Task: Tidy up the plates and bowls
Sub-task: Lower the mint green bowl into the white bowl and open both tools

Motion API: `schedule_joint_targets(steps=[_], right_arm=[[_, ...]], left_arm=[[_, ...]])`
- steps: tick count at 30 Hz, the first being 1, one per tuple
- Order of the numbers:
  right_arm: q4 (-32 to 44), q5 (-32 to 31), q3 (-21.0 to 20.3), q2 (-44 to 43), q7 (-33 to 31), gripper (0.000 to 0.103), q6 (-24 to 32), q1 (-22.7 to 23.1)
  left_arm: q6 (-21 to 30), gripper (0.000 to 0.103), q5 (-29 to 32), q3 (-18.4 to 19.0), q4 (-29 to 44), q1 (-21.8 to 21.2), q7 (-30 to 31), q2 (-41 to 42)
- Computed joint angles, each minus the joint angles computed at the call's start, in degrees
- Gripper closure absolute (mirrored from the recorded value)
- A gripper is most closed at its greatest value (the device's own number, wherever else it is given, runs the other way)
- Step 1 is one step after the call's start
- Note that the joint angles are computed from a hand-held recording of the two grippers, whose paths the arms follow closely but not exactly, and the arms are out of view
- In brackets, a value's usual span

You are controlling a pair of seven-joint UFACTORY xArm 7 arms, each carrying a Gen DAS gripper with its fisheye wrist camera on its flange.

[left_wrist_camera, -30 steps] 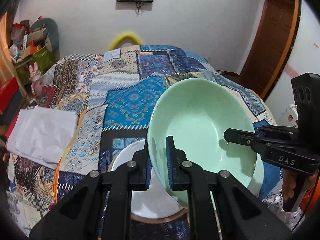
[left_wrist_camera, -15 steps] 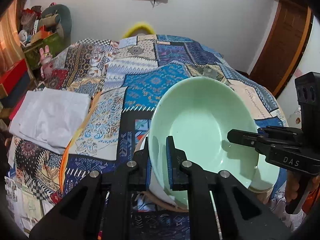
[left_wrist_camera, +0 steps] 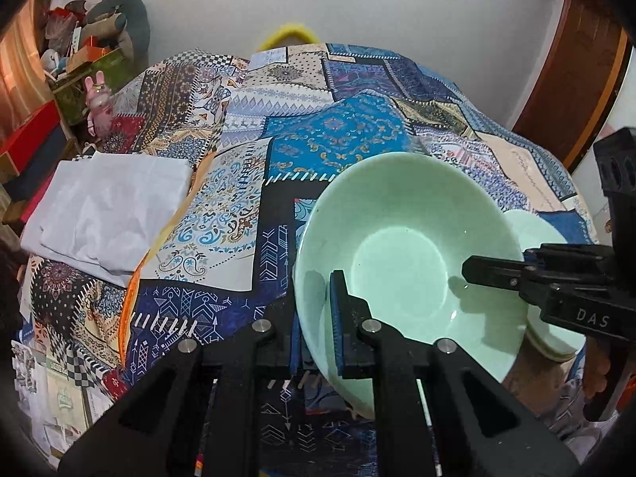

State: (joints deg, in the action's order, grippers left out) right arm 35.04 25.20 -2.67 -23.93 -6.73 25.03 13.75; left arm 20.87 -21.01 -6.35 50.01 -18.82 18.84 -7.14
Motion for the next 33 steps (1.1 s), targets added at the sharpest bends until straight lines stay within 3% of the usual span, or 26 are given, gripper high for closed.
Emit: schedule_joint_targets(steps=[8,13,22,29,31,33], right_arm=[[0.4,-2.4,0.8,0.4,1.2,0.090,0.0,-1.1],[0.4,-10.6,4.8,0.5,5.1,0.087,-1.1,-4.3],[0.6,-14.3,4.2,0.0,7.5,0.085,-1.6,-4.3],[1.1,-18.0,5.7,0.2,9.5,0.081,-1.3,-5.6],[0.6,-21.9,7.8,-0.7,11.9,0.073,-2.3,-7.7],[0.4,-22.4,7.0,-1.4,11.3,0.068,-2.6,-6.7]], left_arm=[[-1.6,0.088,3.2,-0.8,0.2,0.3,-1.7,1.4],[-3.1,0.086,11.4,-1.9,-0.2,1.4,-7.4,1.9],[-3.7,0.083,14.0,-1.8,-0.5,1.2,-8.4,2.4],[-2.5,0.083,8.9,-0.8,-0.1,0.5,-5.1,2.1],[-2.3,0.083,5.1,-0.3,-0.1,0.0,-2.1,1.5],[-2.2,0.083,0.8,0.4,-0.2,-0.7,1.5,0.3]])
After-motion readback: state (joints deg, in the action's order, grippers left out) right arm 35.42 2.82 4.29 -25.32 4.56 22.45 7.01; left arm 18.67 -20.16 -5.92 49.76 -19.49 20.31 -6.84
